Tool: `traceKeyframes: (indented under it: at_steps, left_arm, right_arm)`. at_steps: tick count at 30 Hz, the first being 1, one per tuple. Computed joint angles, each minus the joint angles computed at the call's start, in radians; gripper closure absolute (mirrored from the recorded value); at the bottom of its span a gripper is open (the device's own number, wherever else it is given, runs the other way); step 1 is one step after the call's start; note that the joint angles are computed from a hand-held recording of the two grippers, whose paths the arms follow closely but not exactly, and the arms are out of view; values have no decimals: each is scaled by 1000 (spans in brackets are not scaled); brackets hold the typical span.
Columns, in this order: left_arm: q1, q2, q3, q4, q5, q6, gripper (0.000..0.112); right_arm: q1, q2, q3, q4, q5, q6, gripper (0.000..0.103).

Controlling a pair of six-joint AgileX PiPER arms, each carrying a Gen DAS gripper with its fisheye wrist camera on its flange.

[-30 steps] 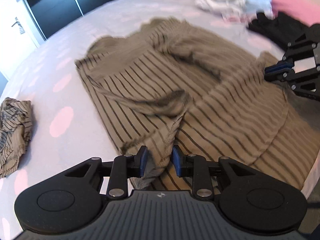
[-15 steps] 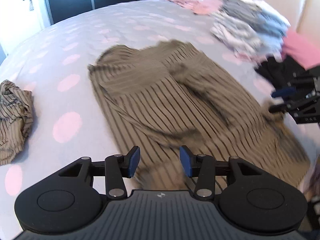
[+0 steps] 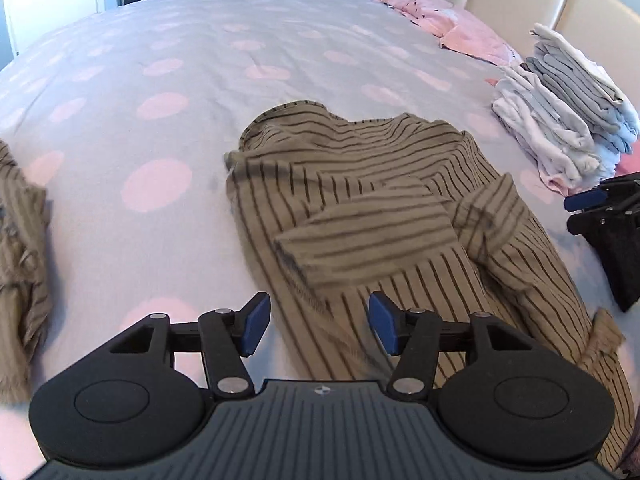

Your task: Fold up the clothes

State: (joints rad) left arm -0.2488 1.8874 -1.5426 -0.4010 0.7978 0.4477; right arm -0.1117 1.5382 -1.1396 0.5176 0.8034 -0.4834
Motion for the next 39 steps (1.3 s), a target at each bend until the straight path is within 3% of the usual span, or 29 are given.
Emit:
traceKeyframes:
  at_steps: [5,12,17,21,24,27,30,32,34,36,39]
  left_arm:
    - [-4,26,-43,-94,51,159,61]
    - [36,-69,48,-235,198,458,61]
    - [57,-155,160,-236,286,581,61]
    - [13,-196,251,-159,252,604,61]
    - [-19,-209,297,-111,228,616,62]
    - [-32,-218,325,-84,203,607,63]
    - [-42,-222,343,-67,189,571,72]
    - [-40,-233,347,-72,200,583,88]
    - [-44,-251,356,-69,203,594,96]
    - [-51,-274,367,-64,209,607,104]
    - [-56,-323,399,-68,187,627,107]
  right_arm:
    - [3,14,-11,18,18,-73,24]
    - [-31,-76,75,145,169,-466,32]
    - [-38,-123,124,154,279,-618,41]
    - [-2,-142,147,100,295,-637,50]
    - [38,-151,174,56,270,-623,52]
    - [70,-157,204,22,243,-600,61]
    - [93,-167,237,-2,224,-588,71]
    - [100,-176,254,-13,224,-590,81]
    - [106,-200,271,-21,223,-598,95]
    - [115,-229,285,-25,229,-613,97]
    - [147,-290,306,-45,222,-620,97]
